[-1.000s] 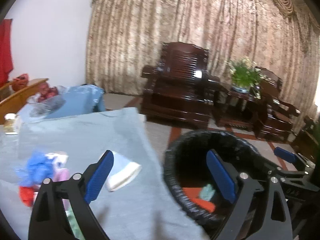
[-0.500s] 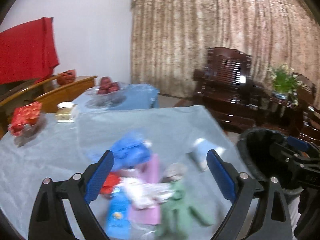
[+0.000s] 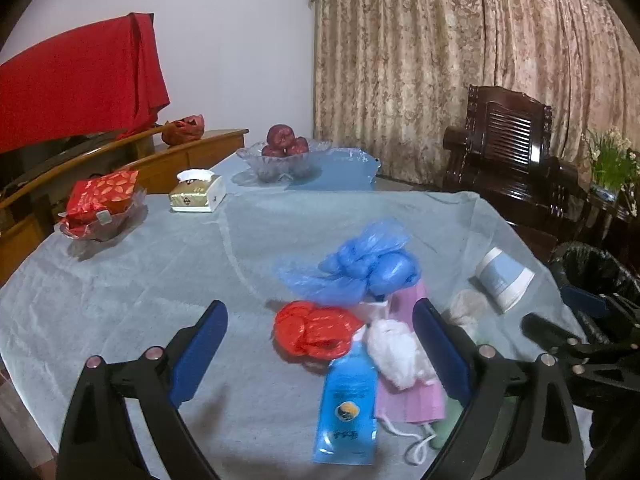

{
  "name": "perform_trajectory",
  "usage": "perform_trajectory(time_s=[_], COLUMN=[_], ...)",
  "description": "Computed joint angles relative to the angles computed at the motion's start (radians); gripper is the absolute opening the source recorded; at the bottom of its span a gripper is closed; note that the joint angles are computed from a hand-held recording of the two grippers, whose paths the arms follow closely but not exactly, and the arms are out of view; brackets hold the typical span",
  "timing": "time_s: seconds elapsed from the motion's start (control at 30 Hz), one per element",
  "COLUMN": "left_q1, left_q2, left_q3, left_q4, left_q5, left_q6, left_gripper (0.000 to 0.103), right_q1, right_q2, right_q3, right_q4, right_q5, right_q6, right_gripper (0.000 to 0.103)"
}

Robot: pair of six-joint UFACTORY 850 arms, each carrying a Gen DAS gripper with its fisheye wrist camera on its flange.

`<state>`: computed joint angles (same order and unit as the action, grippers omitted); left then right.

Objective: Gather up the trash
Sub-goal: 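Grasp the second light green rubber glove with the right tool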

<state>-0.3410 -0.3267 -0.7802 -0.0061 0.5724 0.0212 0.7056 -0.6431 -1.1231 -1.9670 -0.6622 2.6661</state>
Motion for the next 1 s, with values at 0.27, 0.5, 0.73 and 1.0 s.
perform_trajectory(time_s=[0.27, 0.5, 0.73, 1.0], left_q1=[0.025, 0.041, 0.043, 0.024], left_q2=[-0.032, -0.053, -0.056, -0.059], left_q3=[-0.017, -0.028, -0.033, -0.033], left_q4=[0.021, 0.054, 0.064, 0.081], left_q5=[-0.016, -0.027, -0.033, -0.042], left_q6=[-0.009, -0.034, -0.041, -0.053], left_gripper=[0.092, 0.092, 0.092, 0.091], right_q1=[-0.027, -0.051, -0.073, -0.086], right_q2=[-0.078, -0.113, -0.138, -0.118], right_q3=[-0.074, -0.124, -0.156, -0.125], right_q4=[0.021, 0.051, 0.020, -0.121], right_q5=[0.129, 0.220, 0.299, 0.318], right_q6=[-0.013, -0.053, -0.054, 0.102], right_gripper=[0.059, 0.049, 0.031, 0.019])
